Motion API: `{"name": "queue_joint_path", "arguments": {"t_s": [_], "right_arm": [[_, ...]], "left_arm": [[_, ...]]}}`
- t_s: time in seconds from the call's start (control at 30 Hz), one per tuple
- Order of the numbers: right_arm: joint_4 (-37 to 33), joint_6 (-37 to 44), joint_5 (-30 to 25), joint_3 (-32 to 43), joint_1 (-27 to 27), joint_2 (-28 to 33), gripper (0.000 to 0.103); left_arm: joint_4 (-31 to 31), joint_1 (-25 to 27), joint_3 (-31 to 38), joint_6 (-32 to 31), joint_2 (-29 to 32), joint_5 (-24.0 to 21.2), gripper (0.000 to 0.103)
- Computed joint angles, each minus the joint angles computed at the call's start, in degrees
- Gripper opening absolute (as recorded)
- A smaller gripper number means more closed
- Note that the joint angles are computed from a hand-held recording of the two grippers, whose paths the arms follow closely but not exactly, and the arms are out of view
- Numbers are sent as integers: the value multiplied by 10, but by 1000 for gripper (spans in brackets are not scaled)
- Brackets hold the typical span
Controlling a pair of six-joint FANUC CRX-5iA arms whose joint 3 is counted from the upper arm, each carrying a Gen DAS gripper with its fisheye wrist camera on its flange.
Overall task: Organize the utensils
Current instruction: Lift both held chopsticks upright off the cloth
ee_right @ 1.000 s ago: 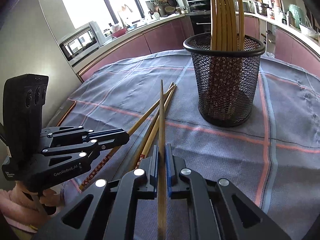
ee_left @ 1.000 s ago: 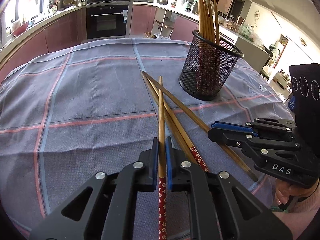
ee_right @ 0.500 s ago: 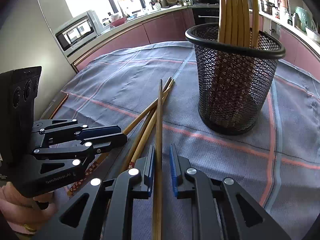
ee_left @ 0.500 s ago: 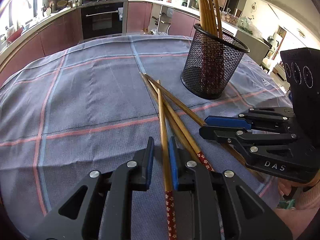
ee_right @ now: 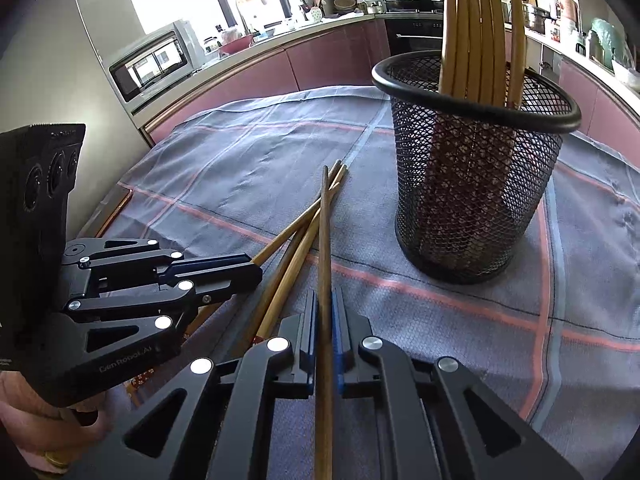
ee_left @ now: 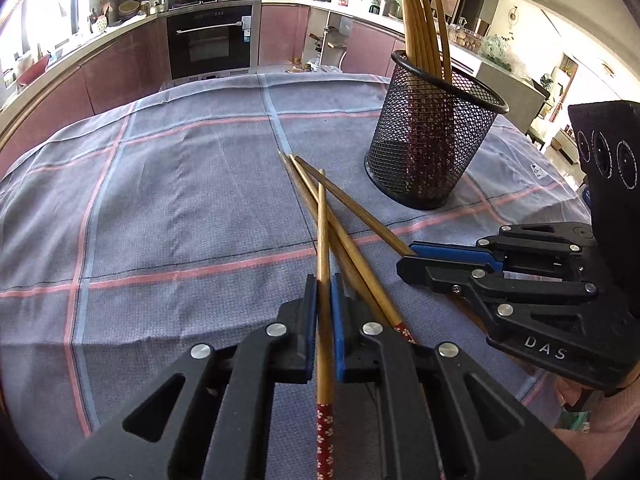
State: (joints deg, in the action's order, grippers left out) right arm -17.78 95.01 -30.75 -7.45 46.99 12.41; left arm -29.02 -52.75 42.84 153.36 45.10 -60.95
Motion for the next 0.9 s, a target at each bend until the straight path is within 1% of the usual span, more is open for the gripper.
{"name": "queue_joint_path", "arguments": {"t_s": [0.9], "right_arm": [[-39, 35, 35, -34, -2, -57, 6]], "left_arm": [[-46, -26, -23, 50, -35, 17, 8]]}}
